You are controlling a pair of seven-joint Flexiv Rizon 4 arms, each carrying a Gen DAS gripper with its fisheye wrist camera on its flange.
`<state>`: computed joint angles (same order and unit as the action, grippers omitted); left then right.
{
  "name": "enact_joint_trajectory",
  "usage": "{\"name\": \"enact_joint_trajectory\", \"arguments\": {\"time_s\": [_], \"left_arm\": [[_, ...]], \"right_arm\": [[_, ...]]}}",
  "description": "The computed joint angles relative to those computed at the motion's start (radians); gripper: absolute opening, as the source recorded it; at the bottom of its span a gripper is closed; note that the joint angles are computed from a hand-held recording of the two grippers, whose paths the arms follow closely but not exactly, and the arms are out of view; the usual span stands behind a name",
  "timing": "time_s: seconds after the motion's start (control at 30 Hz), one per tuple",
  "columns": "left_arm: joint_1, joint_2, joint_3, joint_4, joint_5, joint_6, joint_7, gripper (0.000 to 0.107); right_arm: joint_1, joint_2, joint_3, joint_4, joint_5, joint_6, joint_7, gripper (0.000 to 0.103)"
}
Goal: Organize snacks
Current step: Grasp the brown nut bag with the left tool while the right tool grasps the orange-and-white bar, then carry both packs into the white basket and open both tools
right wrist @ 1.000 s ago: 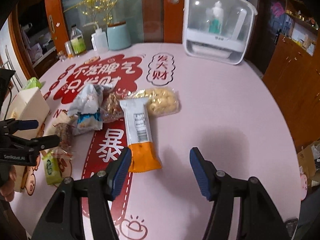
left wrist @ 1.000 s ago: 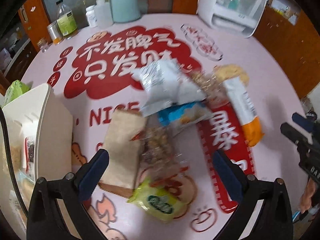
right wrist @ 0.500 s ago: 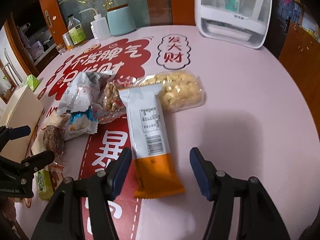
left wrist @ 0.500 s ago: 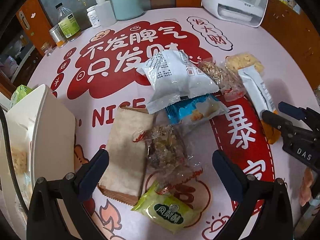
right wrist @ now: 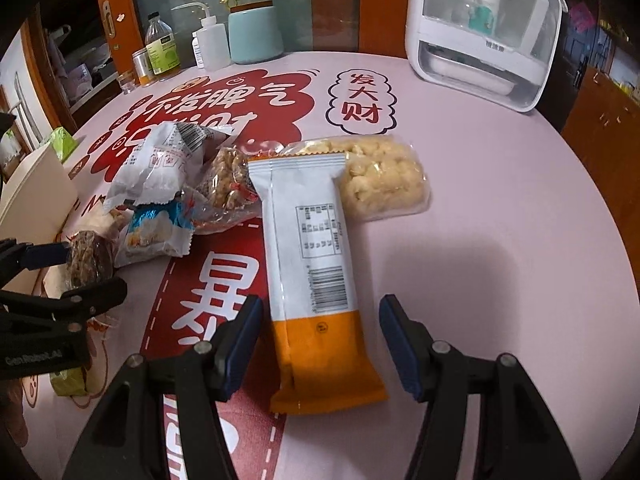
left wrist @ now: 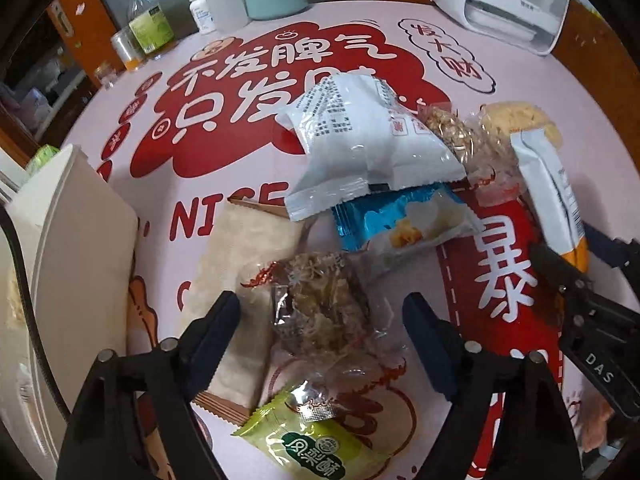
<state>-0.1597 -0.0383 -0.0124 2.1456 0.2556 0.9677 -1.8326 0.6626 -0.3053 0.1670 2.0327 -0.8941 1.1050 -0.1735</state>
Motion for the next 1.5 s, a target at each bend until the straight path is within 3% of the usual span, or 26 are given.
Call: {"name": "enact_joint_trajectory", "arguments": {"time_s": [0.1, 0.23, 0.3, 0.33, 0.37, 0.63, 0.77, 1.07, 1.3, 1.5], "left_arm": [[-0.012, -0.004, -0.007, -0.027, 0.091, -0.025, -0.070, 0.071], [-0.022, -0.003, -0.010, -0.037, 0.128, -0.033, -0.105, 0.066], [-0.028, -0.002, -0.012, -0.041, 0.144, -0.039, -0.118, 0.064], [-0.028, 0.000, -0.013, -0.038, 0.138, -0.036, -0.114, 0.063], [-0.029, 0.002, -0.013, -0.032, 0.125, -0.031, -0.105, 0.056], [-0.024, 0.042, -0.012, 0.023, 0.049, 0.011, -0.049, 0.055], [-0.016, 0.093, -0.008, 0.070, -0.033, 0.031, 0.027, 0.055], [-0.014, 0.356, 0.003, 0.195, -0.146, 0.037, 0.169, 0.056], [-0.005, 0.589, 0.054, 0.290, -0.247, -0.010, 0.284, 0.056], [0.038, 0.769, 0.100, 0.332, -0.296, -0.083, 0.352, 0.056]], "right_arm": [[0.000, 0.001, -0.003, 0.004, -0.013, 0.014, 0.011, 0.058], [0.004, 0.004, -0.003, 0.009, -0.031, 0.011, 0.013, 0.044], [0.002, 0.008, -0.004, 0.015, -0.041, 0.018, 0.024, 0.044], [0.001, 0.008, -0.004, 0.016, -0.043, 0.022, 0.027, 0.044], [-0.001, 0.009, -0.004, 0.018, -0.045, 0.026, 0.032, 0.044], [0.009, 0.014, -0.002, 0.016, -0.081, 0.012, 0.049, 0.043], [0.024, 0.031, 0.005, 0.010, -0.119, -0.037, 0.060, 0.043], [0.044, 0.120, 0.082, 0.036, -0.066, -0.107, 0.153, 0.043], [0.093, 0.191, 0.163, 0.026, -0.007, -0.206, 0.173, 0.043], [0.153, 0.203, 0.199, -0.042, -0.034, -0.293, 0.171, 0.043]]}}
